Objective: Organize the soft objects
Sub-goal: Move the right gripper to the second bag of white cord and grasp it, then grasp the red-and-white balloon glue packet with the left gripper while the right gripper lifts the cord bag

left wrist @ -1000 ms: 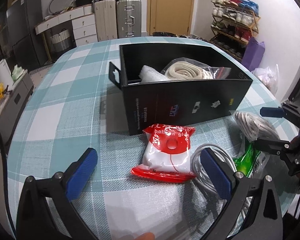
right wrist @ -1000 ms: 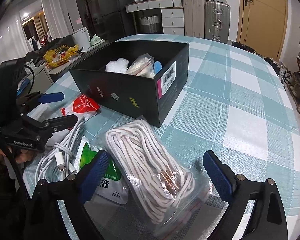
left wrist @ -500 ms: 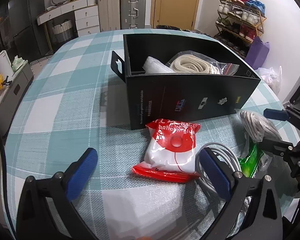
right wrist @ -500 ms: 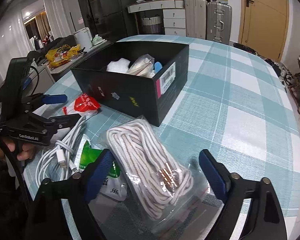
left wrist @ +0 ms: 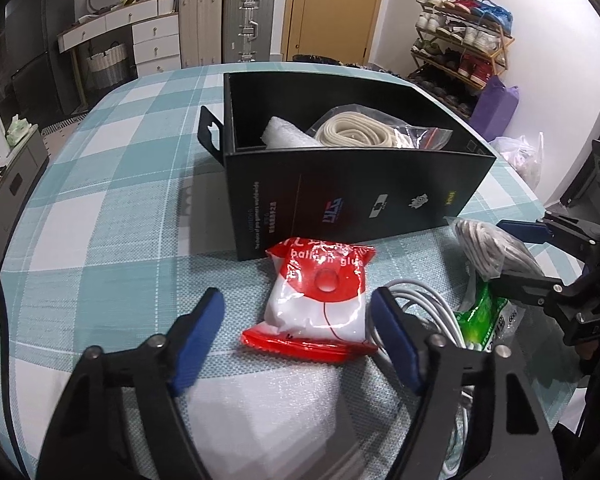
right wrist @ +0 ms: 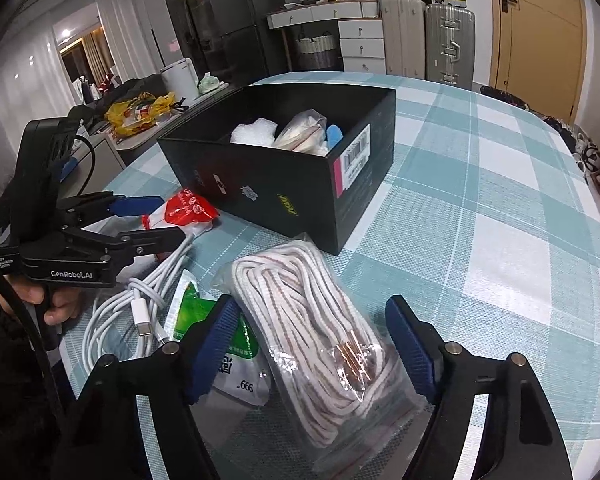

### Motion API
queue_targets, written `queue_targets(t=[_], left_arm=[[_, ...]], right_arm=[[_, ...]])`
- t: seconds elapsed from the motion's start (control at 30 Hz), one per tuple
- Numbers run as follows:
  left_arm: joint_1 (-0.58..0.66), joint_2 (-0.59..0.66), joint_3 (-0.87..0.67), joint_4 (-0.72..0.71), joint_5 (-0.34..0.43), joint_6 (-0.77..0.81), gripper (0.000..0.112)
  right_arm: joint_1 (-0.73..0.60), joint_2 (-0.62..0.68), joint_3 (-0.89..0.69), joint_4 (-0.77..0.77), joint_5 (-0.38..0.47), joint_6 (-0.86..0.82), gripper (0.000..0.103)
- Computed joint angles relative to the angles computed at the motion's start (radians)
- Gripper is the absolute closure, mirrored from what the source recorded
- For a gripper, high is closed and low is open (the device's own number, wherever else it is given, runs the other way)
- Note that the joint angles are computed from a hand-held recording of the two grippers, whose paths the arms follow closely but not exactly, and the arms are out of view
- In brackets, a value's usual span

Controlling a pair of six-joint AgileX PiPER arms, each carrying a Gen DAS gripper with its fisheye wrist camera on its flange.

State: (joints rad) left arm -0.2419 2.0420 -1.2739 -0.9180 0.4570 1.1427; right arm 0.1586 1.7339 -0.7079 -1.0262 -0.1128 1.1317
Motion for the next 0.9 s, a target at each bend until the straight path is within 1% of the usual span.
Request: queue_targets(t=[0.03,0.07,0.13,0.17,0.2,0.23,0.33,0.4,0.5,0.53,0.6,0.73,0.8,0.9], left_arm=[[-0.001,-0.001,0.001,-0.002,0.001,0.004,0.043],[0.000,-0.002,0.002,-0.011,0.006,0.017,0.049],[0.003,-0.005,0.007,-0.028,0.017,0.043,0.057],[0.004,-0.007,0.008,-0.031,0.018,0.048,0.059],[0.005,-0.009,0.010,-0.032,0.019,0.049,0.059],[0.008,-0.008,0.009,-0.037,0.027,0.055,0.060],[0.016,-0.007,0.006,-0.046,0.039,0.067,0.060],[0.016,-0.009,0.008,-0.045,0.039,0.069,0.061],[0.009,-0.018,0.020,-0.057,0.023,0.086,0.061],[0.009,-0.024,0.030,-0.072,0.015,0.107,0.061],[0.011,-0.040,0.055,-0.115,-0.003,0.159,0.061],[0.024,-0.055,0.074,-0.155,0.006,0.208,0.061],[0.035,-0.059,0.077,-0.168,0.031,0.217,0.061],[0.035,-0.079,0.095,-0.194,0.023,0.246,0.061]], right_arm=[[-0.003,0.002,0.000,-0.033,-0.011,0.028,0.030],[-0.004,0.002,0.000,-0.047,-0.017,0.039,0.033],[-0.003,0.004,-0.001,-0.074,-0.021,0.060,0.035],[-0.004,0.003,0.001,-0.096,-0.029,0.077,0.038],[-0.005,0.002,0.002,-0.100,-0.035,0.076,0.041],[-0.004,0.000,0.003,-0.102,-0.039,0.071,0.043],[0.008,-0.006,0.011,-0.035,-0.037,-0.007,0.049],[0.014,-0.013,0.017,-0.019,-0.038,-0.030,0.054],[0.028,-0.021,0.027,0.076,-0.031,-0.141,0.057],[0.031,-0.026,0.033,0.130,-0.032,-0.198,0.058],[0.030,-0.035,0.041,0.182,-0.038,-0.253,0.061],[0.025,-0.056,0.058,0.244,-0.057,-0.324,0.063],[0.017,-0.068,0.066,0.230,-0.074,-0.315,0.063],[0.010,-0.090,0.076,0.234,-0.091,-0.321,0.063]])
